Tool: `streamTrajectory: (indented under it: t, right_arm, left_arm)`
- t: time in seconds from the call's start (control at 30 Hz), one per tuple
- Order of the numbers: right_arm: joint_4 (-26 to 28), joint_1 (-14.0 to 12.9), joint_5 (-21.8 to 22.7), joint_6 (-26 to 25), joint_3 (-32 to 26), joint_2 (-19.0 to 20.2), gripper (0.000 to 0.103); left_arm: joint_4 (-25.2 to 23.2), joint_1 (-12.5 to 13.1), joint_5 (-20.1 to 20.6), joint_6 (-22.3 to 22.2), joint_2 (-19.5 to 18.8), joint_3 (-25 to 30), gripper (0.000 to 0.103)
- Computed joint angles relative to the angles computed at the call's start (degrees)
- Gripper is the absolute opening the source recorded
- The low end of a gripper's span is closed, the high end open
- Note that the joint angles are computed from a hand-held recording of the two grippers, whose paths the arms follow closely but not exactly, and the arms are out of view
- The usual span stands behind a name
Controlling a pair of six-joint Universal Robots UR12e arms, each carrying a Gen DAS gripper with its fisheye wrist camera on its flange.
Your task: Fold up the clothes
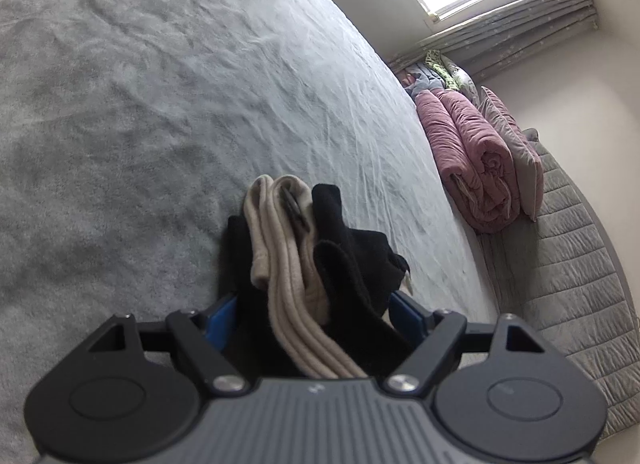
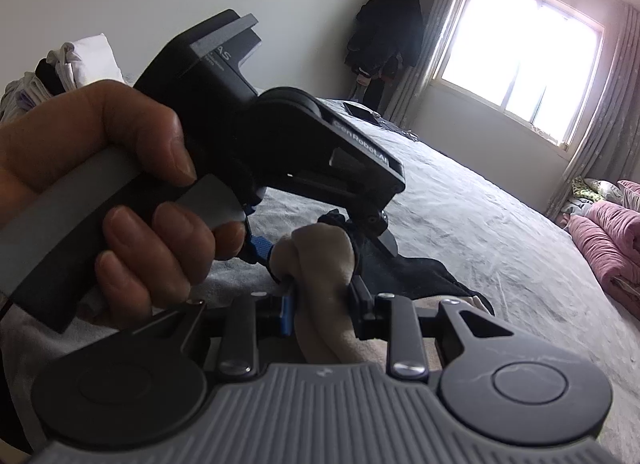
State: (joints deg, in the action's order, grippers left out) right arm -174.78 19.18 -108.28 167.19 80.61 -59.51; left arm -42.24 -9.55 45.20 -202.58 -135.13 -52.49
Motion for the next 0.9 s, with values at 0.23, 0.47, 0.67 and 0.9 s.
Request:
streamTrajectory:
  t: [0.23, 0.47, 0.67, 0.9]
  right_arm:
    - [-0.2, 0.4, -0.8, -1.2, 0.0, 0.1, 0.029]
    - [0.3, 0.3, -0.6, -2.1, -0.3, 0.2, 0.029]
    - [0.8, 0.0, -0.4, -2.0, -0.8, 0.5, 0.029]
    - [1.0, 0.0, -0.3, -1.8, -0.9, 0.4, 0.029]
  left_arm:
    - [-1.6, -0.6, 2.6, 3.5, -0.9, 1.7, 0.078]
    - [-2.2, -0.8, 5.9, 6.2, -0.7, 1.9, 0.062]
    - [-2.6, -0.9, 7.2, 8.7, -0.5, 2.0, 0.056]
    - [-3.1, -1.1, 8.3, 10.9, -0.5, 2.3, 0.053]
